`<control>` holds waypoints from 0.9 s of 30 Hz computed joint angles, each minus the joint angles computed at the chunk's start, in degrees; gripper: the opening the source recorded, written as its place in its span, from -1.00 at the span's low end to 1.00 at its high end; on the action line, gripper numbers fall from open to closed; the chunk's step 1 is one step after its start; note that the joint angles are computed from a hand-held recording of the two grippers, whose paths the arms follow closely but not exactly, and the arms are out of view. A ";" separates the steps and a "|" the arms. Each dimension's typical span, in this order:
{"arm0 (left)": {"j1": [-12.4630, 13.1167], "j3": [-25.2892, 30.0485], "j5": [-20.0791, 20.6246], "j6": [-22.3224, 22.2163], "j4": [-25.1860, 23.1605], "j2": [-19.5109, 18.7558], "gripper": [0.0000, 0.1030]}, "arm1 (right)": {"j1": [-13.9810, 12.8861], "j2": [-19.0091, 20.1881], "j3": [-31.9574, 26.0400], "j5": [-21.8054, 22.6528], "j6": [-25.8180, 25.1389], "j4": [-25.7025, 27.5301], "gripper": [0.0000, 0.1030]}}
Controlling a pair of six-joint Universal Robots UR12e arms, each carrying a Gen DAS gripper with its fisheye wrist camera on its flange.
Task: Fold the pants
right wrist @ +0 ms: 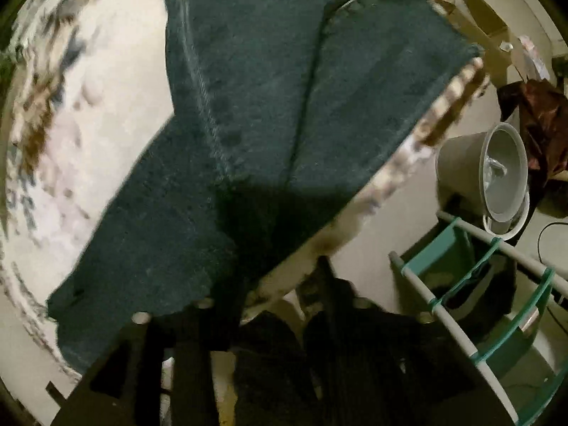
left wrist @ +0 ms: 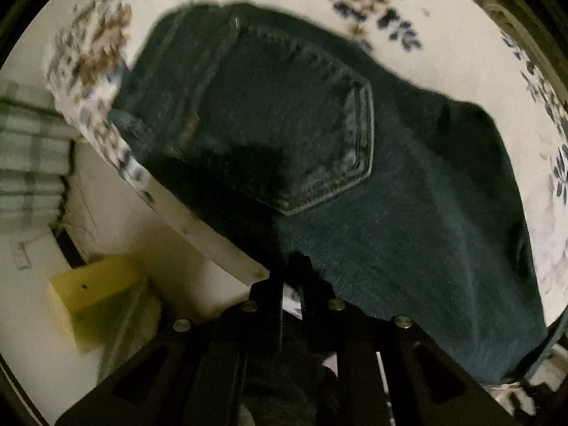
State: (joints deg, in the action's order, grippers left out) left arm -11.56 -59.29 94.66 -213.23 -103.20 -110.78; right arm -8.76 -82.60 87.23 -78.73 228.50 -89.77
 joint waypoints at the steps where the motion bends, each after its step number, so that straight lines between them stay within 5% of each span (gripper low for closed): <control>1: -0.35 0.09 1.14 0.27 0.93 0.16 -0.68 | -0.28 -0.80 0.16 -0.83 -0.25 -1.39 -0.07; 2: -0.82 0.60 3.14 0.78 2.07 0.03 -0.56 | -0.33 -1.24 -0.11 -2.15 -0.70 -2.56 0.04; 4: -1.61 1.66 6.06 1.64 2.90 -0.54 0.17 | -0.15 -1.19 -1.34 -5.80 -1.77 -5.31 0.22; 6: -2.52 2.38 8.97 2.76 4.37 -1.16 0.57 | 0.18 0.01 -2.67 -9.12 -4.86 -8.11 0.40; 10: -3.76 3.77 10.40 5.01 4.99 -2.49 0.58 | 0.61 6.22 -7.94 -15.69 -13.09 -11.80 0.55; 14: -5.55 5.37 10.00 6.98 5.15 -3.97 0.58 | 1.30 11.44 -12.42 -22.74 -17.44 -9.28 0.52; 15: -5.71 5.58 9.78 7.67 5.34 -4.17 0.58 | 1.35 12.11 -13.11 -23.54 -18.07 -8.22 0.14; 16: -5.86 5.91 9.60 8.26 5.28 -4.40 0.58 | 1.20 12.16 -13.29 -24.15 -17.74 -7.41 -0.62; 17: -6.29 6.18 9.08 8.80 5.57 -4.58 0.58 | 0.66 11.41 -12.59 -23.38 -16.67 -7.97 -0.87; 22: -7.42 5.94 7.22 11.10 6.45 -4.56 0.58 | -2.97 2.06 -4.77 -25.23 -7.54 -11.05 -0.88; 27: -8.39 6.30 5.13 12.35 4.19 -5.17 0.58 | -10.06 -7.53 5.84 -15.20 -0.63 -8.57 -0.87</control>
State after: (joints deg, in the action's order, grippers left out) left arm -19.95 -52.99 99.79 -200.88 -99.01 -115.95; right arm -18.81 -90.12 93.07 -93.93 227.87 -98.34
